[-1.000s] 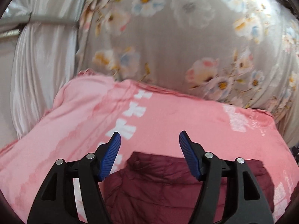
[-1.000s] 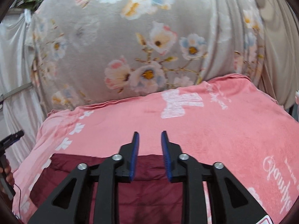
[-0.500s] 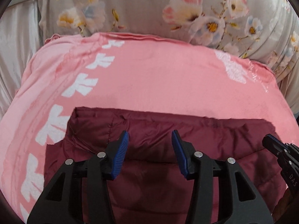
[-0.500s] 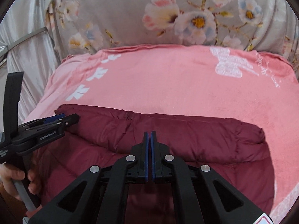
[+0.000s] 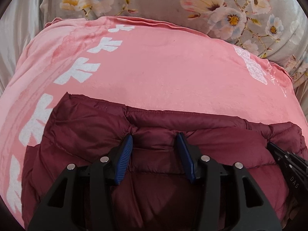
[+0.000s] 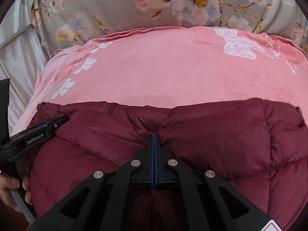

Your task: Fold large clothes

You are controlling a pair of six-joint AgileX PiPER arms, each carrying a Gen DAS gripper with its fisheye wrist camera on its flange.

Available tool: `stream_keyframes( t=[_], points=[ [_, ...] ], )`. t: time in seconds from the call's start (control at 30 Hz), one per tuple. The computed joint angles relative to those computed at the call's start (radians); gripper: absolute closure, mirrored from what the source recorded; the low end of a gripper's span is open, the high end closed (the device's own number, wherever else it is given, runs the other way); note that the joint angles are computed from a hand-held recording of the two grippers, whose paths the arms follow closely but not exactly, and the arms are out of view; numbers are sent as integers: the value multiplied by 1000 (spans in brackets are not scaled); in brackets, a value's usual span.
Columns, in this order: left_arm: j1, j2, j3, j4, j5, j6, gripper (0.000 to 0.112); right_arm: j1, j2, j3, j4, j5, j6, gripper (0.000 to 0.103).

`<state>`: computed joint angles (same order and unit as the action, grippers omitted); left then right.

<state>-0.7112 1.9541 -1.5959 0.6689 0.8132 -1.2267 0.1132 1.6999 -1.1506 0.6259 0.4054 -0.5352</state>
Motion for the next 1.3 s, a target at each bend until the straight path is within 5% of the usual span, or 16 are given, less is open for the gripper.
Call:
stream_keyframes(
  t=[0.43,0.67,0.9,1.1,1.3],
  points=[
    [8,5,39,44,-53,-62,65,-43,32,-5,173,39,-138,103],
    [4,8,11,25,-9,-23,65,14,-23,-1,-111,-15,140,103],
    [-53,-56,-10,33,125,-12,66,108,-158,-1,-153,38,224,101],
    [-90,-50,-43,56,197,-9,66,206,-102,-32,-291,13,387,101],
    [-73,-38,-32,28,174,-4,66,215,-34,-40,-312,-3,447,103]
  ],
)
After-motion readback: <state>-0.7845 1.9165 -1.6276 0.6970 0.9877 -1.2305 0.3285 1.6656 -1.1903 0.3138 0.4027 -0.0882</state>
